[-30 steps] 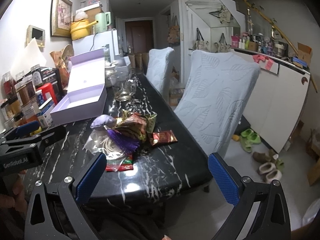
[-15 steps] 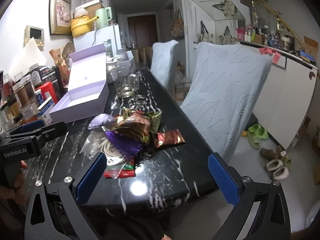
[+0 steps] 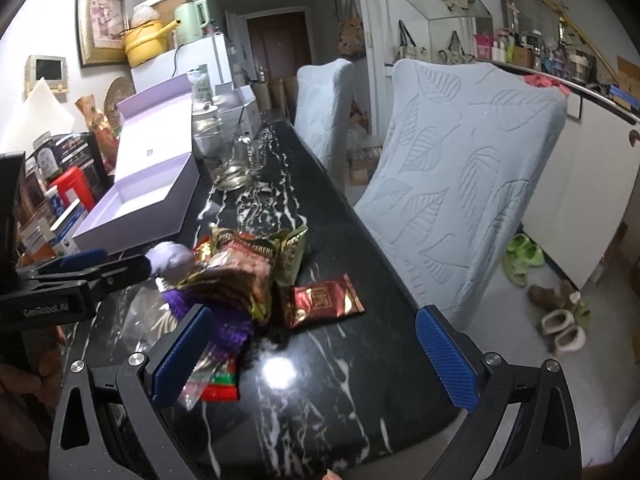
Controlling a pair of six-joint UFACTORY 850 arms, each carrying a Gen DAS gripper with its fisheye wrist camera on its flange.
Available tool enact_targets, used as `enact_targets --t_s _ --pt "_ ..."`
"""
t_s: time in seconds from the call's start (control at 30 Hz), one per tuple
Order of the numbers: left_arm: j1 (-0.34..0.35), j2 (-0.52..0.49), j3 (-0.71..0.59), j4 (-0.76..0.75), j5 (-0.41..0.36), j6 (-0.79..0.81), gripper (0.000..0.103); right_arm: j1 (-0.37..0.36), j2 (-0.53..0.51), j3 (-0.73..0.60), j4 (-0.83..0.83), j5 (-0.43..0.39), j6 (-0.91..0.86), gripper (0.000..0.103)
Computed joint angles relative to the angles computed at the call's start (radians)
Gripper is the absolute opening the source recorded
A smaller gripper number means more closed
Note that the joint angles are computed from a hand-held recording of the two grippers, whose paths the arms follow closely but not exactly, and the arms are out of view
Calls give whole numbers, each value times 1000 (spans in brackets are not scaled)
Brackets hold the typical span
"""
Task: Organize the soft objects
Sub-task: 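Grasp the lavender pouch with the left tool while the right tool grasps the red chocolate bar, then carry the lavender pouch and red chocolate bar over the open lavender box with both tools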
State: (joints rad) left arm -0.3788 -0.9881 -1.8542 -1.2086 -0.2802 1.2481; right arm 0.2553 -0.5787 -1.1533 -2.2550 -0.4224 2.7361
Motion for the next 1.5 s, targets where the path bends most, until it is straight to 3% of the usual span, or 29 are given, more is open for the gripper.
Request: enact_targets --t_s 0.13,0.37,0.5,0.73,0.93,1.07,1.23,1.4,1.5 --pt "-5 -43 -66 112 -28 -96 101 -17 -20 -25 -46 27 30 103" --pt "-6 -111 -163 259 -87 -220 70 -36 -58 -82 19 76 -77 103" --pt "-2 -114 -165 172 -93 -120 53 -53 -71 -95 9 107 -66 103" --pt "19 -75 -126 -4 -148 50 51 -64 -97 -120 197 125 -260 103" --pt "37 -24 -72 -126 -176 164 51 -78 -127 -151 203 157 -273 102" --pt "43 0 -45 -200 -170 239 51 -84 -157 -186 123 196 -219 96" --pt "48 5 -40 -226 -169 258 51 -79 -187 -228 166 209 -301 89" --pt "51 -5 -51 -207 -169 226 51 -65 -212 -262 356 189 -519 82" --pt "52 -5 -51 -200 -169 215 51 -55 -216 -266 407 157 -585 67"
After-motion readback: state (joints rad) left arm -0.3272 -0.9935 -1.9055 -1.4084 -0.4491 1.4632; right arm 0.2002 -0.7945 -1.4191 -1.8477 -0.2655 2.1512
